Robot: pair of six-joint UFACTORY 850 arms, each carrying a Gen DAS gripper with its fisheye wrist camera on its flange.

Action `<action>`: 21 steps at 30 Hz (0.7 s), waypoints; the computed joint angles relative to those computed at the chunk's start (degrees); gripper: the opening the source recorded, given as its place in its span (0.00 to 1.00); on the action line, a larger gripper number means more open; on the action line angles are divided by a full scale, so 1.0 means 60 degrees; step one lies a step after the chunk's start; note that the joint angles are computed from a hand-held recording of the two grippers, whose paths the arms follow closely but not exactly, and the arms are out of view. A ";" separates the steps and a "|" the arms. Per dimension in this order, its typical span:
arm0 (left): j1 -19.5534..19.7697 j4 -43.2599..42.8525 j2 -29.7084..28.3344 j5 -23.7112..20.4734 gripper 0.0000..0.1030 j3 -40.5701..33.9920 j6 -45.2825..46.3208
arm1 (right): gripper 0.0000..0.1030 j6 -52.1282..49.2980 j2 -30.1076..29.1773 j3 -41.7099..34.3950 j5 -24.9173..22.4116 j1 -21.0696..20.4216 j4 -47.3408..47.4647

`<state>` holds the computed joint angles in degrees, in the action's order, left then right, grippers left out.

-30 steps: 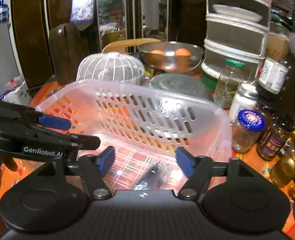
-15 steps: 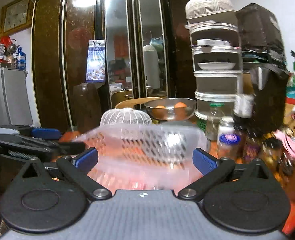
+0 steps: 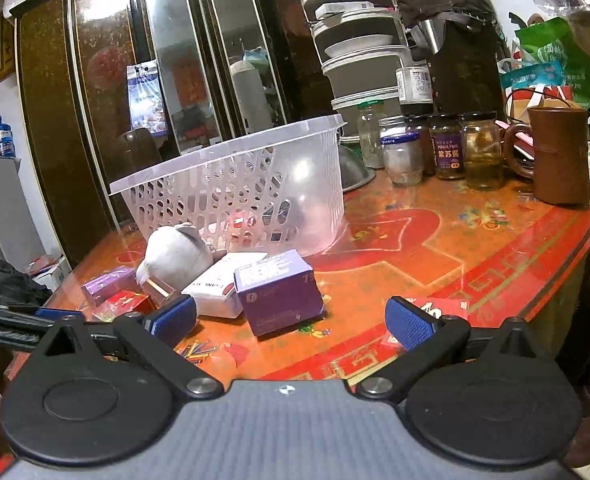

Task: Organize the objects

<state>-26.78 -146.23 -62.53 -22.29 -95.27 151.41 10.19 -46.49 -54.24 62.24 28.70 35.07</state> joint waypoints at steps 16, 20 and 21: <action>-0.0329 -0.2636 -0.0108 0.0344 0.64 -0.0052 0.2839 | 1.00 0.0320 -0.0208 0.0037 0.0030 0.0038 -0.0240; -0.0226 -0.2007 0.0044 0.0068 0.64 0.0246 0.2133 | 1.00 0.0016 -0.0198 -0.0074 -0.0120 0.0006 -0.0208; -0.0195 -0.1790 0.0069 0.0010 0.63 0.0293 0.1945 | 1.00 -0.0159 -0.0203 -0.0144 -0.0221 -0.0011 -0.0154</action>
